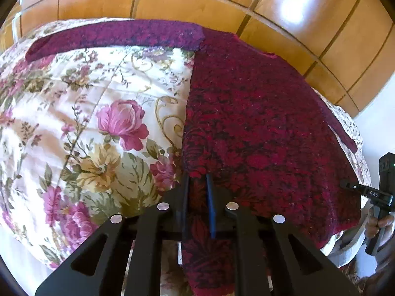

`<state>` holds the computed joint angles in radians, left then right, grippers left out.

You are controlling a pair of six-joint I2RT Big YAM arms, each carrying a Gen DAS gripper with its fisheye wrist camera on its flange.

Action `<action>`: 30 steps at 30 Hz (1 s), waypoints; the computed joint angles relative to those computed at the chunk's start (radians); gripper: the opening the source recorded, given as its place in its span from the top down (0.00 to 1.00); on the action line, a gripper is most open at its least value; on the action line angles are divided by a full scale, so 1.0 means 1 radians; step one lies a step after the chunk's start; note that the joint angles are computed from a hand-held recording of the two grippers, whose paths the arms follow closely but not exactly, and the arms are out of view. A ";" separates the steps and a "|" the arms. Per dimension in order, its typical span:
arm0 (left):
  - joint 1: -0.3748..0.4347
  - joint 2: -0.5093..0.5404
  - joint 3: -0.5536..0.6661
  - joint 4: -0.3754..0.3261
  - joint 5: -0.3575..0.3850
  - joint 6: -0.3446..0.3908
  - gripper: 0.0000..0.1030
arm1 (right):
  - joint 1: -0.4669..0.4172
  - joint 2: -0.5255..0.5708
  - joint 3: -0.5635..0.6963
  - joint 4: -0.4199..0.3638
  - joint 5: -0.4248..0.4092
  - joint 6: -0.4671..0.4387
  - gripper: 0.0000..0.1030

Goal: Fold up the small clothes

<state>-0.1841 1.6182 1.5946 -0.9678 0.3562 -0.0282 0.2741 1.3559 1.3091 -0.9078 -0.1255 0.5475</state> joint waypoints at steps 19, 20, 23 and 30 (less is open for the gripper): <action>-0.017 -0.020 0.074 -0.005 -0.073 0.019 0.56 | -0.344 -0.091 -0.126 0.178 -0.026 0.186 0.36; -0.023 -0.006 0.097 0.001 -0.069 -0.002 0.44 | -0.382 -0.083 -0.127 0.199 -0.017 0.217 0.35; -0.051 0.037 0.151 0.016 -0.054 -0.064 0.39 | -0.522 -0.024 -0.102 0.259 0.022 0.326 0.40; -0.130 0.125 0.243 -0.036 -0.068 -0.068 0.39 | -0.676 0.174 0.042 0.303 0.071 0.501 0.44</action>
